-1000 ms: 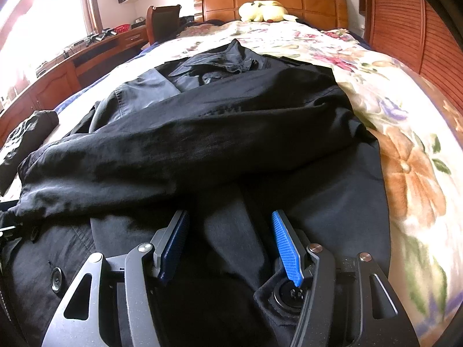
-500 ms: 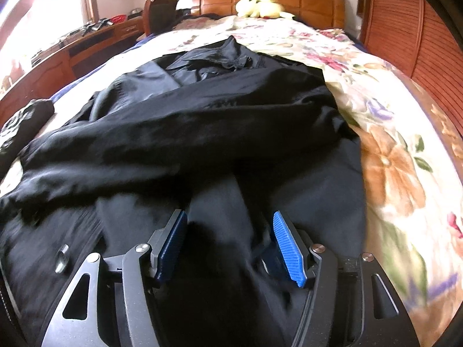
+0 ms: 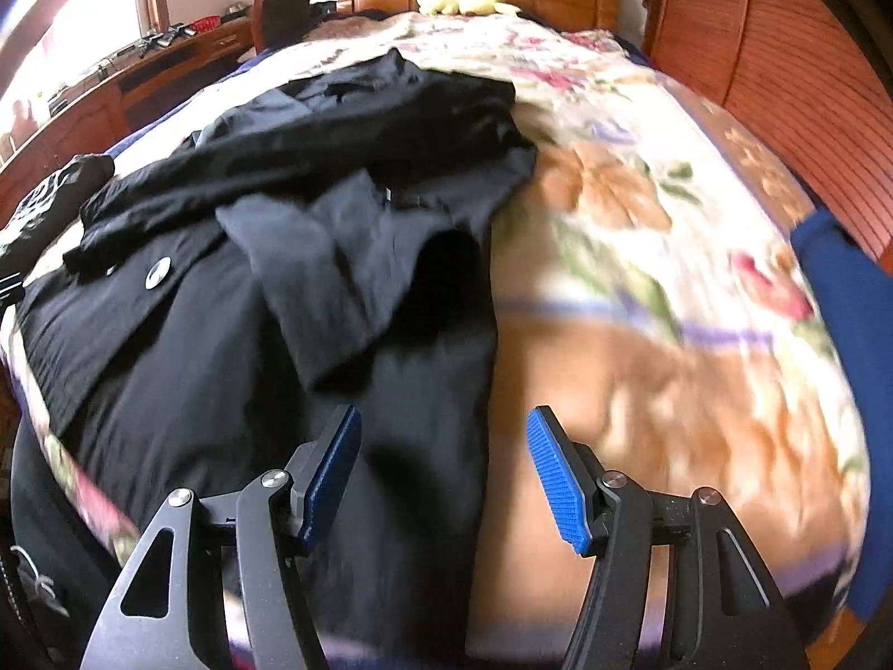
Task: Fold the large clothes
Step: 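Move both grippers down to the coat's hem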
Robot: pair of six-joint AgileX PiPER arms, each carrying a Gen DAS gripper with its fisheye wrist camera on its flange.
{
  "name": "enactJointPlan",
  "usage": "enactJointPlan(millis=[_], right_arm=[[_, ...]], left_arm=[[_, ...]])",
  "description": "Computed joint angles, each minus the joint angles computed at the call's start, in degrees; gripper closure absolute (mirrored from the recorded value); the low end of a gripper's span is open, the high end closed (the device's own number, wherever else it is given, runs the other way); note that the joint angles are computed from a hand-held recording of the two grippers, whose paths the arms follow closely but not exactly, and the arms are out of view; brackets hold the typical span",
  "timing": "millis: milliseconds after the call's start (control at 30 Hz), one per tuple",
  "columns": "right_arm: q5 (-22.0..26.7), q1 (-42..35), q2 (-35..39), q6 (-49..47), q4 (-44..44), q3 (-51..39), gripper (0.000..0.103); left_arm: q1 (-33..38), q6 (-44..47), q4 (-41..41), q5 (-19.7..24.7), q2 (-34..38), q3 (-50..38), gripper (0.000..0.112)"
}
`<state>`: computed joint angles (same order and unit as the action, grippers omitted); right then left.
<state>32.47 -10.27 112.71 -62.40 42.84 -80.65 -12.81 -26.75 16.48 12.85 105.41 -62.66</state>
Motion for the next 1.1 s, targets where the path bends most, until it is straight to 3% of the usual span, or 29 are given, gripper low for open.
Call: enactJointPlan(millis=[167,400,800,1000,1100], right_arm=[[-0.75,-1.33,-1.55,-4.28,4.62,4.34,0.039],[-4.11,-2.61,-2.28,-17.93,17.04,10.23,0.036],[-5.62,-3.72,-2.57,-34.07,34.31,15.72,0.035],[-6.95,-2.76,-4.16,-27.21,28.46,15.82,0.035],[-5.71,-3.08,-5.12,-24.10,25.18,15.87,0.041]], left_arm=[[0.22,0.25,-0.16,-1.53,-0.15,1.72,0.044],[-0.65,-9.07,10.47,-2.38,0.12,3.08,0.044],[-0.14,-5.86,6.81,-2.83,0.14,3.14,0.044],[-0.13,-5.56,6.26,-2.45,-0.03,2.96,0.045],[-0.05,-5.99,6.59,-2.70,-0.31,3.12,0.054]])
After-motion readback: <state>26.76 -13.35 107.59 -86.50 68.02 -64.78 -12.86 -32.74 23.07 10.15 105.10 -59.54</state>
